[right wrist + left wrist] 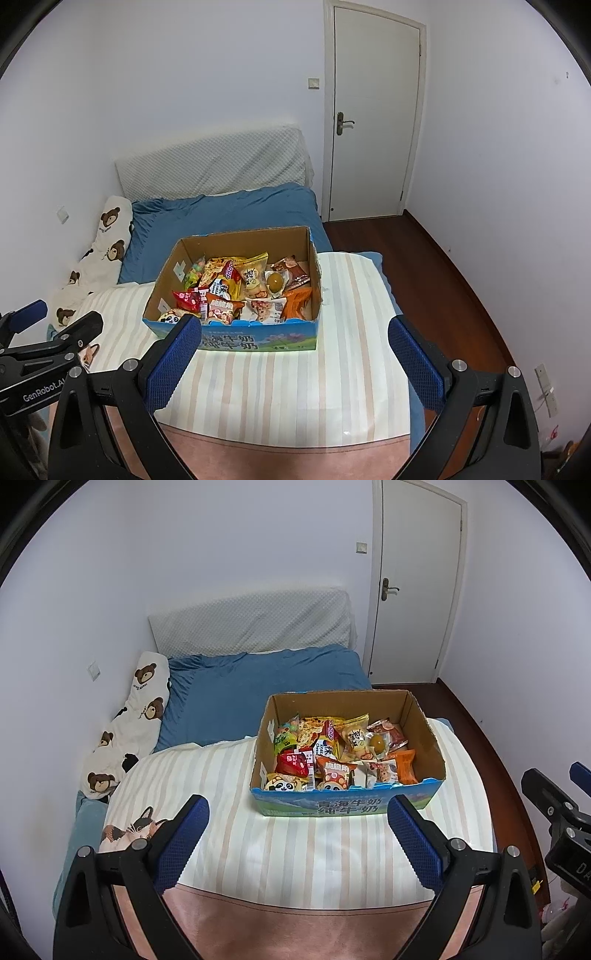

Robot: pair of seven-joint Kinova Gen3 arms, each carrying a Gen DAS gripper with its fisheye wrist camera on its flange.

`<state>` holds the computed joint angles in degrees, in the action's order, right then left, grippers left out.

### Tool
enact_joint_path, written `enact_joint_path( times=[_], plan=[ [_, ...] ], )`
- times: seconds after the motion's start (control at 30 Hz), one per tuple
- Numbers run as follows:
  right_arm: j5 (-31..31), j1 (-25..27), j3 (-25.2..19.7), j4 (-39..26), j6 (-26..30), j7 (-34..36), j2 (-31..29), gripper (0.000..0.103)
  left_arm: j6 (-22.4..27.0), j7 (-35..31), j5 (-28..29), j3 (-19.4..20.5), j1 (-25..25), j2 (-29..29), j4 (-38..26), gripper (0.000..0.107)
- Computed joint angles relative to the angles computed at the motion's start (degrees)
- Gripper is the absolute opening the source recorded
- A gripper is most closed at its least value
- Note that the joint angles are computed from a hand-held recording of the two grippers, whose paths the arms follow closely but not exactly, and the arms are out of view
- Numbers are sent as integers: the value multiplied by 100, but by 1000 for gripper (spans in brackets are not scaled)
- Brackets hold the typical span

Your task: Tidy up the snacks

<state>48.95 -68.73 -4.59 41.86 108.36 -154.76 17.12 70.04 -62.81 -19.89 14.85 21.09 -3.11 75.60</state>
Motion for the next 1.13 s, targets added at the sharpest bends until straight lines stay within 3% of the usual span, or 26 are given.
enact_joint_path(
  times=[1.13],
  plan=[
    [41,-84,40,-121,50,73,-2,103,-68,-129,76,8,-32,-75,-6,99]
  ],
)
